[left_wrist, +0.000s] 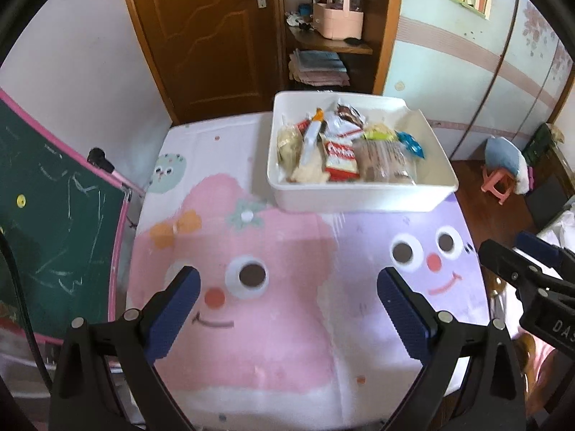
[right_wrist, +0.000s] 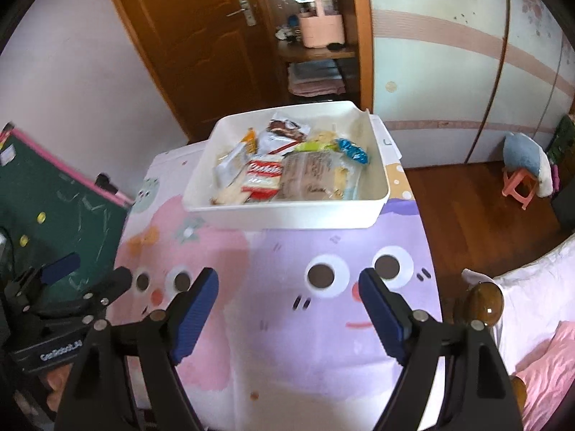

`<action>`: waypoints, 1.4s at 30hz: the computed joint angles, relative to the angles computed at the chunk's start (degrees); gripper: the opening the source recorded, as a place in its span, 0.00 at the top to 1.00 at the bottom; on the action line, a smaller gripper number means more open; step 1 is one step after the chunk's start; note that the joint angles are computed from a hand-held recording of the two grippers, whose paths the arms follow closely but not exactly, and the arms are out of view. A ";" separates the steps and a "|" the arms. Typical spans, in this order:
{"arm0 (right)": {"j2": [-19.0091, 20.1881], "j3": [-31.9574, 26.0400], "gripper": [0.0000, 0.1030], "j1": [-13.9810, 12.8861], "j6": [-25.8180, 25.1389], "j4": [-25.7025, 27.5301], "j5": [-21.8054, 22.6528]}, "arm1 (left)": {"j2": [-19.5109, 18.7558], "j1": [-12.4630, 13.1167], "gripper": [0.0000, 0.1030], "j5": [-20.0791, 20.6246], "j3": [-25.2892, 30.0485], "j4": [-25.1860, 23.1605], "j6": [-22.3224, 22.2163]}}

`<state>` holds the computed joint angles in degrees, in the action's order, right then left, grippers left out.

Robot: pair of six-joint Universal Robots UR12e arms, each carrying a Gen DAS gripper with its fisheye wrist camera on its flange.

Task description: Organize snacks

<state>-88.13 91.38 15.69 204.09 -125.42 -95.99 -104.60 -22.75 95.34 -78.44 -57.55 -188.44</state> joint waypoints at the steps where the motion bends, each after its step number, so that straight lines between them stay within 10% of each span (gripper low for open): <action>1: -0.44 0.07 0.22 0.46 0.11 0.25 -0.08 | 0.57 0.03 0.04 -0.67 -0.31 -0.74 0.10; 15: -4.18 0.71 0.21 4.71 3.10 0.81 -2.90 | 8.22 -0.30 0.04 0.69 -5.87 -1.86 -4.84; 42: -4.32 0.19 0.21 5.87 0.71 0.18 -4.00 | 8.36 -1.07 0.04 2.16 -5.02 -1.87 -4.58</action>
